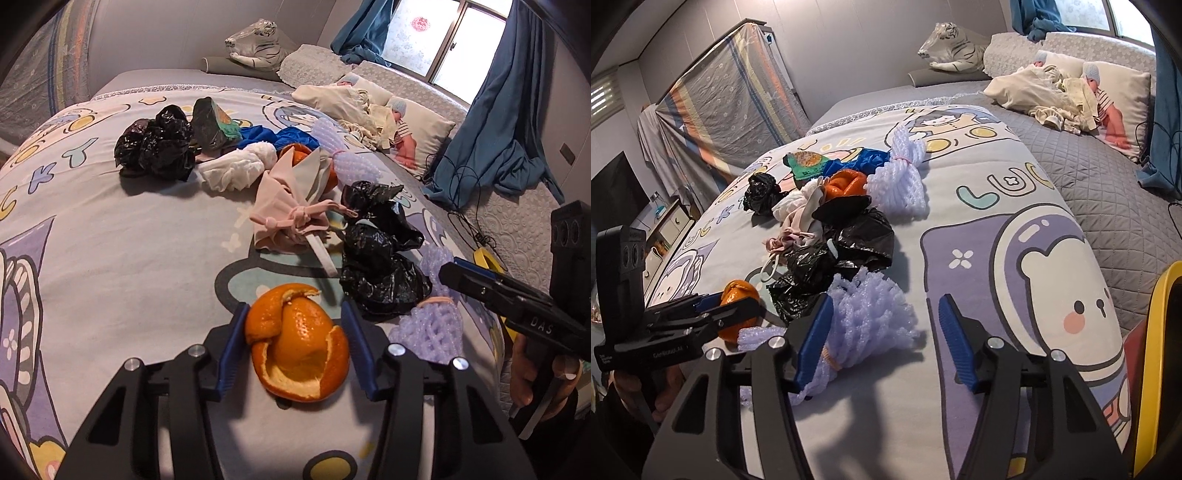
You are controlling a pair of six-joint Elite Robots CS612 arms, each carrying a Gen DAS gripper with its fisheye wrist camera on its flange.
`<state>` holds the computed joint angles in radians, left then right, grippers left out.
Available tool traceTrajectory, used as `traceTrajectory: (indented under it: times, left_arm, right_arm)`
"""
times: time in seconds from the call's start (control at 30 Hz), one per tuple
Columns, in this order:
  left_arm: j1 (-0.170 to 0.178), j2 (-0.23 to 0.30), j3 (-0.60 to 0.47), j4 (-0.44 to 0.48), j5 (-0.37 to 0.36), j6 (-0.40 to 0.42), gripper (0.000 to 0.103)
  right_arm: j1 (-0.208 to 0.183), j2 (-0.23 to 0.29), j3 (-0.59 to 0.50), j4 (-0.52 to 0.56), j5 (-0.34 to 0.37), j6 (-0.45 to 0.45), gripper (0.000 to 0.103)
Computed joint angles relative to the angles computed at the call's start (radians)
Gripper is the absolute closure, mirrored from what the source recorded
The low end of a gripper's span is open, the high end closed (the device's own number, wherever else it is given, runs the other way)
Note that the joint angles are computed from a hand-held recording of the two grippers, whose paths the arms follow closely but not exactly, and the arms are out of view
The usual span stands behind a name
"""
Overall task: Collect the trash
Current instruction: 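Return to the bed and grasp the orange peel with the left tool, then grasp the purple mesh net with the right tool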
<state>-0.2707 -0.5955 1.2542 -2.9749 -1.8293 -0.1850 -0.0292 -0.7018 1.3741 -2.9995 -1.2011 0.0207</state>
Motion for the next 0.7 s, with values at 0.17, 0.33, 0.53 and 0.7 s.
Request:
traceTrajectory:
  times: [0.17, 0.33, 0.53, 0.7]
  left_arm:
    - [0.002, 0.001, 0.000, -0.006, -0.009, -0.011, 0.058]
    - [0.003, 0.000, 0.001, -0.010, -0.014, -0.019, 0.058]
    - [0.004, -0.004, 0.009, -0.027, -0.017, -0.022, 0.059]
    - [0.003, -0.008, 0.017, -0.039, -0.018, -0.018, 0.059]
  right_arm:
    - [-0.001, 0.002, -0.009, 0.039, 0.022, -0.016, 0.062]
    - [-0.002, 0.003, -0.015, 0.064, 0.029, -0.018, 0.064]
    - [0.004, 0.004, -0.018, 0.071, 0.016, -0.041, 0.079]
    - [0.008, -0.005, -0.005, 0.051, 0.002, -0.064, 0.088]
